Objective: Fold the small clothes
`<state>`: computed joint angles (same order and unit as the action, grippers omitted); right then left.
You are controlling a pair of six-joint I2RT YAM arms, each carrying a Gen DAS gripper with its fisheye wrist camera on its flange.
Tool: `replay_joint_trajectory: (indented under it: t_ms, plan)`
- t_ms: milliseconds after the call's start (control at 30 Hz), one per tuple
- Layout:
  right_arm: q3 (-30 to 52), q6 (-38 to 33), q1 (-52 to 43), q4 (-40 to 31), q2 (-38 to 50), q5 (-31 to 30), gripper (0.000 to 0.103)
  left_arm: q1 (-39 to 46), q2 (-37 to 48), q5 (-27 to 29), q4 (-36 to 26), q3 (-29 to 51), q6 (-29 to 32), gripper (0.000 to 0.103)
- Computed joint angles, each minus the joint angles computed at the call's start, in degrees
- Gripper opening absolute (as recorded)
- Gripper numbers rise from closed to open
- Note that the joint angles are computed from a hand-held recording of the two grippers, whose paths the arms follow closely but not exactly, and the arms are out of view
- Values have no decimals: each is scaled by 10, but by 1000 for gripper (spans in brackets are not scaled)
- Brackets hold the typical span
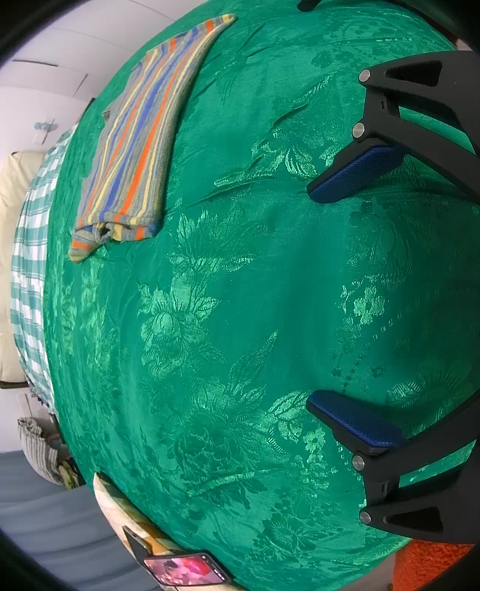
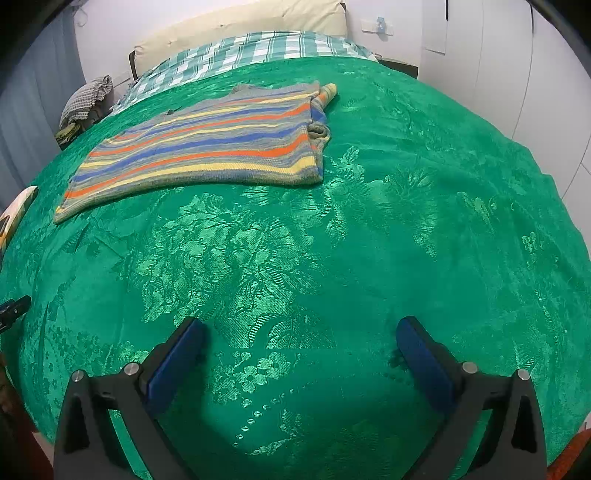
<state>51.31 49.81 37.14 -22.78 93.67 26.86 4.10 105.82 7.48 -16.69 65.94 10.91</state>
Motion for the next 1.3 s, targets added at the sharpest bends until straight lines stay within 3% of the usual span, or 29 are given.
replay_joint_trajectory:
  t_ms: [1300]
  plan:
    - [4, -1, 6, 3, 7, 10, 103, -1, -4, -2, 2, -5, -2, 102]
